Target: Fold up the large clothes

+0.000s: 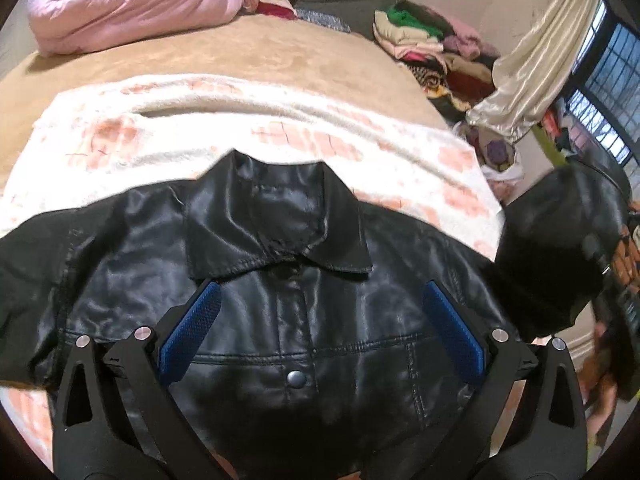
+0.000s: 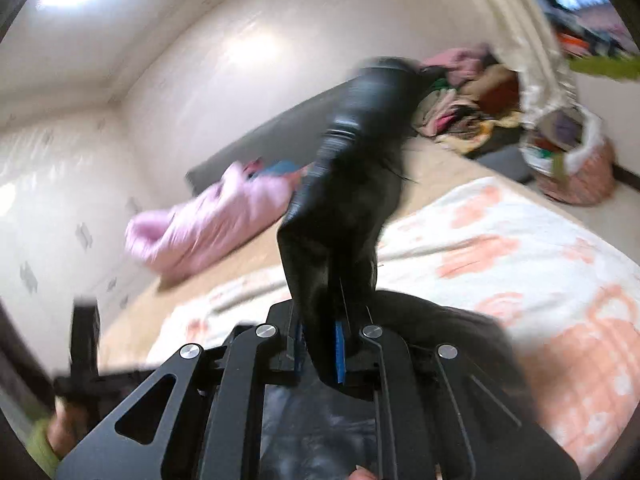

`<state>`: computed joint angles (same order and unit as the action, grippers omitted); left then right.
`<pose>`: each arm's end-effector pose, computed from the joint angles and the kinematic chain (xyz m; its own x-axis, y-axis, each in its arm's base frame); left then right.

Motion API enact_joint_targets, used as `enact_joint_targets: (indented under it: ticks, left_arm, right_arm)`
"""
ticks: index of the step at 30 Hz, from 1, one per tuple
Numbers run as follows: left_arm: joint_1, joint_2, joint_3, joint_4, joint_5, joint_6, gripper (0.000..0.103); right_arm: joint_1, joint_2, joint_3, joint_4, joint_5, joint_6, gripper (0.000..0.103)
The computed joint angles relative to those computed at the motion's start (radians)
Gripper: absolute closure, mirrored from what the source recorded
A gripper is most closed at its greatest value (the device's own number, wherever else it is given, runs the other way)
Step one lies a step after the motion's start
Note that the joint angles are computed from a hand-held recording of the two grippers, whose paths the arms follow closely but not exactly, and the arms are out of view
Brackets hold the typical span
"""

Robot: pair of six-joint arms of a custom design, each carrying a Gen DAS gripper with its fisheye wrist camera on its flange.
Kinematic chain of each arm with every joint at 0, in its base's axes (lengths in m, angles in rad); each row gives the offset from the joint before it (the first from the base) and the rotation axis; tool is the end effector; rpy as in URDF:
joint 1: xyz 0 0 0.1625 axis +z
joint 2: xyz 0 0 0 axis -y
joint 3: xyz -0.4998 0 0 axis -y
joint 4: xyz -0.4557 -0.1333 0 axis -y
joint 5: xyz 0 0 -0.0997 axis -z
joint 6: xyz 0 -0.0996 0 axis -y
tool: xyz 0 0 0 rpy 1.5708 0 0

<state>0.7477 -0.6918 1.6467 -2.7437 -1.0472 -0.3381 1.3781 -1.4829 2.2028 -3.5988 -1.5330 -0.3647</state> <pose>-0.4358 -0.6538 0.0467 -0.8678 0.3095 -0.3888 0.4537 0.8125 -0.3660 0.0371 -0.5253 0.4304 -0.9406 0.0544 0.3353 -0.3059 0.2936 -0.9057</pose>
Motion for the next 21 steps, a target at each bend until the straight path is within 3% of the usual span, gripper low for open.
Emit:
enact_joint_targets:
  ticks: [3,6,14,21]
  left_arm:
    - [0.008,-0.022,0.017,-0.037,-0.023,-0.012,0.008]
    - [0.019,-0.039,0.032,-0.065,-0.057,-0.025,0.008]
    - [0.06,-0.065,0.089,-0.107,-0.184,-0.088,0.008]
    - [0.098,-0.09,0.137,-0.155,-0.266,-0.165,0.008]
  right_arm:
    - [0.042,0.04,-0.009,0.058,-0.061,-0.085,0.092]
    - [0.059,0.068,-0.005,0.109,-0.103,-0.101,0.092]
    - [0.136,0.177,0.008,0.081,-0.262,-0.167,0.092]
    - [0.129,0.22,-0.019,0.098,-0.237,-0.214,0.092]
